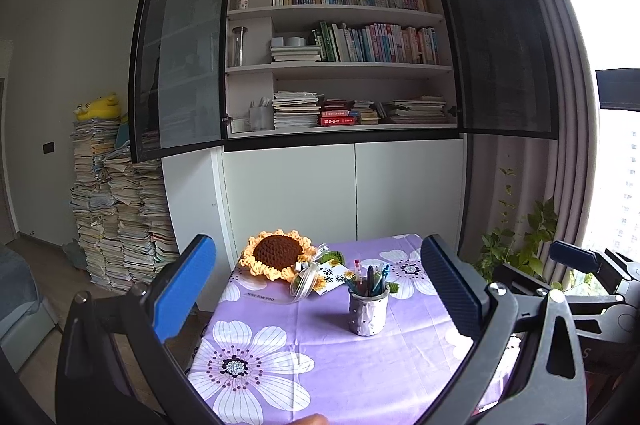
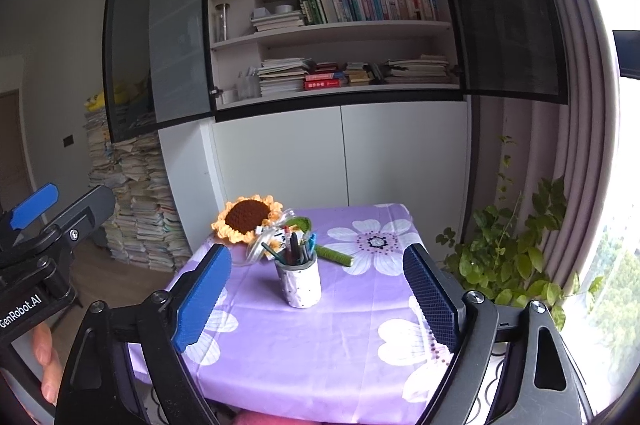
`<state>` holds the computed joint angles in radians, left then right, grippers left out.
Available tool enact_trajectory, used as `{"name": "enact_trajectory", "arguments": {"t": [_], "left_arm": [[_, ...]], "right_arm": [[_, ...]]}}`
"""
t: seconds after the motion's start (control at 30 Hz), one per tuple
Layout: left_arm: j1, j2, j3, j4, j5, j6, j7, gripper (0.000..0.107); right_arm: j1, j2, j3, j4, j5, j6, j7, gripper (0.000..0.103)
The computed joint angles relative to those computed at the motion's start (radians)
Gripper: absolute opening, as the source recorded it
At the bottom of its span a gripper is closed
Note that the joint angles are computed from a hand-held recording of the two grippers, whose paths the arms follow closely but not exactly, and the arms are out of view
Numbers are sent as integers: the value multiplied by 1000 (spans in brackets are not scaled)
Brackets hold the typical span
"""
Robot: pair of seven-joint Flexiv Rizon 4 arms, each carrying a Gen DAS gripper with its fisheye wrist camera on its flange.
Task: Organize stationery
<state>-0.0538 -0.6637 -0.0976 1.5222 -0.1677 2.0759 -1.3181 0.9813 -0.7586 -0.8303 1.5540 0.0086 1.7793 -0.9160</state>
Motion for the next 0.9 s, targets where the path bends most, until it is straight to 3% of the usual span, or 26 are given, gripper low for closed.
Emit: {"name": "enact_trajectory", "arguments": {"t": [0.33,0.57,0.9], "left_arm": [[-16,-4,12,-8,-22,-15,16,102],[-17,-4,12,-6,-21,-12,19,102],[-14,-6,9,-8,-14,-4,20,102]], "right_arm": [[-22,13,42,1,-9,8,-27,88],[14,-9,-14,10,35,21,-12,88],[15,-6,-12,14,48,28,-36,88]]}}
